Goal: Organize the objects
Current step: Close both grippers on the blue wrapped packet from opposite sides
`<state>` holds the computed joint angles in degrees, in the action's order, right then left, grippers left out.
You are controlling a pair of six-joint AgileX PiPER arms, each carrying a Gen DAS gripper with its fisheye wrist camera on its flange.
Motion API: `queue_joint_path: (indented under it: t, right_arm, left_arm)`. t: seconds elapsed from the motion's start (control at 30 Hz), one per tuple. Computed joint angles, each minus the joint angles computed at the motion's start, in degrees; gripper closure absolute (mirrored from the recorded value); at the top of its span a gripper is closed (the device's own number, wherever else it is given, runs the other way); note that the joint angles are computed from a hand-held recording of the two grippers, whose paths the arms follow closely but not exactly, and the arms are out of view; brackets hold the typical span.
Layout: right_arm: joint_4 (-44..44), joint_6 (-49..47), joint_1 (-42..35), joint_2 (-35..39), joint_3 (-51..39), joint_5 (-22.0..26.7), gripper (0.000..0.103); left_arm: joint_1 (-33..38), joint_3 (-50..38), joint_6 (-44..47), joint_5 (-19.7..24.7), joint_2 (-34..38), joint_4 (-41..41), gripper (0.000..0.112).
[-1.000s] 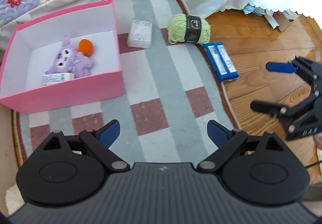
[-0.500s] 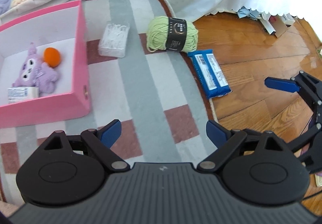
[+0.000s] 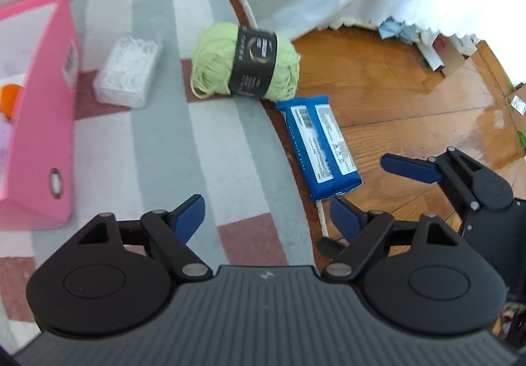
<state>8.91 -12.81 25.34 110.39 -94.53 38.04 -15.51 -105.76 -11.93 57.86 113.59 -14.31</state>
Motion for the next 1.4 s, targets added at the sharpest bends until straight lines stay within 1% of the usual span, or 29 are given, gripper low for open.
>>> queue_joint_path:
  t: [0.03,0.13,0.23,0.3,0.4,0.47,0.5,0.6,0.63,0.7,0.77,0.8,0.83,0.87,0.93,1.0,1.2,1.3,1.33,1.37,1.4]
  right_arm:
    - [-0.5,0.2,0.1,0.4,0.0,-0.5,0.007]
    - [-1.4,0.3,-0.3,0.6,2.1,-4.4,0.006]
    - [1.3,-0.2,-2.2,2.9,1.1,-4.9,0.006]
    - [1.5,1.3,-3.1,4.5,0.6,-5.2,0.006]
    - [3.5,0.4,-4.0,5.8,0.5,-5.8,0.006]
    - [2.9,1.2,-4.1,6.4,0.5,-6.3,0.006]
    - [2.2,2.2,-4.1,6.6,0.7,-6.9,0.006]
    - [3.8,2.1,-4.8,7.1,0.9,-7.7,0.006]
    - [3.2,3.0,-4.8,7.5,0.6,-7.6,0.006]
    - [5.2,2.2,-5.4,8.2,0.0,-7.2,0.006]
    - [5.5,4.0,-5.6,8.9,-0.8,-7.1,0.007]
    - [5.8,4.3,-5.6,9.2,-1.1,-7.2,0.011]
    - [5.9,4.6,-5.7,9.4,-1.2,-7.3,0.014]
    - [5.3,5.8,-5.5,9.5,-1.0,-7.7,0.015]
    - [3.2,8.4,-5.2,9.3,-0.7,-8.3,0.026]
    - [2.6,9.0,-5.1,9.1,-0.7,-8.1,0.030]
    - [7.9,7.8,-5.8,9.2,-2.1,-5.0,0.033]
    - [12.5,4.6,-5.6,8.8,-2.0,-3.3,0.035]
    - [14.4,2.8,-5.5,8.6,-1.5,-3.3,0.036]
    - [15.1,2.3,-5.1,8.1,-0.6,-3.9,0.036]
    - [13.8,3.2,-4.4,7.7,0.1,-4.8,0.037]
  left_arm:
    - [-0.1,-0.9,-0.2,0.2,1.1,-0.3,0.036]
    - [-0.6,-2.2,0.2,-0.8,3.6,-0.6,0.040]
    - [-1.2,-4.1,-0.5,-1.7,5.9,-0.2,0.041]
    - [-1.8,-6.6,-2.0,-0.7,7.9,1.3,0.041]
    - [-2.3,-8.5,-2.5,-1.0,9.6,1.9,0.041]
    - [-2.5,-9.7,-3.2,-1.0,10.6,2.2,0.043]
    - [-2.5,-9.9,-3.7,-1.2,10.9,2.2,0.046]
    - [-2.2,-8.4,-4.6,-4.2,11.0,0.0,0.047]
    - [-2.2,-8.3,-4.7,-4.8,11.2,-0.5,0.048]
    - [-2.6,-8.5,-5.4,-5.4,11.7,-0.4,0.050]
    - [-2.8,-6.5,-5.3,-7.7,11.1,-1.3,0.051]
    - [-2.8,-5.5,-5.5,-8.8,10.8,-1.6,0.052]
    - [-2.7,-5.1,-5.8,-9.2,10.7,-1.6,0.057]
    - [-2.7,-4.7,-6.1,-9.5,10.7,-1.6,0.059]
    - [-2.4,-3.6,-6.1,-10.5,10.2,-2.4,0.060]
    - [-2.2,-2.5,-5.2,-11.5,9.6,-3.6,0.060]
    - [-2.0,-2.1,-4.3,-11.6,9.4,-5.8,0.060]
    - [-1.2,0.1,-0.3,-13.1,8.7,-10.1,0.061]
    - [-1.2,0.4,0.1,-13.1,8.6,-10.2,0.064]
    - [-1.2,0.8,0.1,-13.2,8.2,-9.9,0.065]
    - [-1.3,1.1,0.1,-13.2,7.9,-9.5,0.067]
